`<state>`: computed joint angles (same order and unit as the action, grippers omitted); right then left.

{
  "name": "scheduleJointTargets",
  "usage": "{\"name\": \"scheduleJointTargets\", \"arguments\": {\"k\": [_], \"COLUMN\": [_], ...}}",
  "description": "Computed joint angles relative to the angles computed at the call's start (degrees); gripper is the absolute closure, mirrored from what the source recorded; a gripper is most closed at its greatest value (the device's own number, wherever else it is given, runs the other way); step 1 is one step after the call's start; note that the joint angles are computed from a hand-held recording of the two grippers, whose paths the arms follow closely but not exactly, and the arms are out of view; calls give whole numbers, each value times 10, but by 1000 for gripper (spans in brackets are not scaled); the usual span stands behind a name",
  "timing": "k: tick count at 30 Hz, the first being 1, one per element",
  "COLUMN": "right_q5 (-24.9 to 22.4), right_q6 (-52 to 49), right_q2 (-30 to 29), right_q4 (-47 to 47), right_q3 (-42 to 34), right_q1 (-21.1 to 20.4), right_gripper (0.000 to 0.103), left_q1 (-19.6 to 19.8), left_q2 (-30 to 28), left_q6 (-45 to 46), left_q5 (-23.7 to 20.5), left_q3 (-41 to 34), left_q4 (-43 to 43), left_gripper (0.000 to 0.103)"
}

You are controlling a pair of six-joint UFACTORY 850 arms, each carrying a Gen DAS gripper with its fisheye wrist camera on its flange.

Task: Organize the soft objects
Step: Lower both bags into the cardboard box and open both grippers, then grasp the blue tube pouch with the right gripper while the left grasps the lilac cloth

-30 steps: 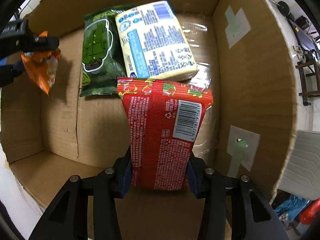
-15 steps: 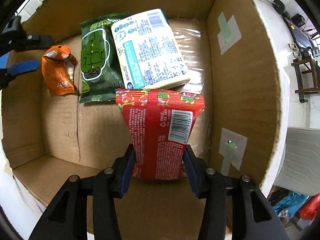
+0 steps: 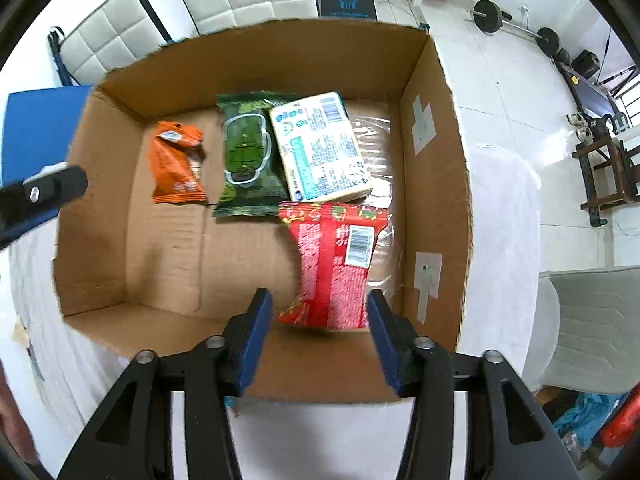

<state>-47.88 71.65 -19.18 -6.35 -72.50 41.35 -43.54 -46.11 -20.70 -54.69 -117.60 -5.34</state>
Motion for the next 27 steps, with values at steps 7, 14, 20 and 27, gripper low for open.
{"name": "scheduleJointTargets", "arguments": {"k": [7,14,20,27], "right_q5": [-29,-99,-148,-194], "right_q6": [79,161,205,231], "right_q2": [35,55,75,86], "right_q4": [-63,-144,-178,-202], "right_q3": [7,-10,-25,-45], "right_q1": [40,91,131,163], "right_gripper": [10,2,1,1], "left_q1": [-22,-44,-67,-80], "left_q2": [84,151,197,226], "left_q6": [-58,-110,-148,-176], "left_q5": [58,93,110,121], "left_q3": [109,187,230,251], "left_q4": [74,128,177,217], "left_gripper": [3,2,2,2]}}
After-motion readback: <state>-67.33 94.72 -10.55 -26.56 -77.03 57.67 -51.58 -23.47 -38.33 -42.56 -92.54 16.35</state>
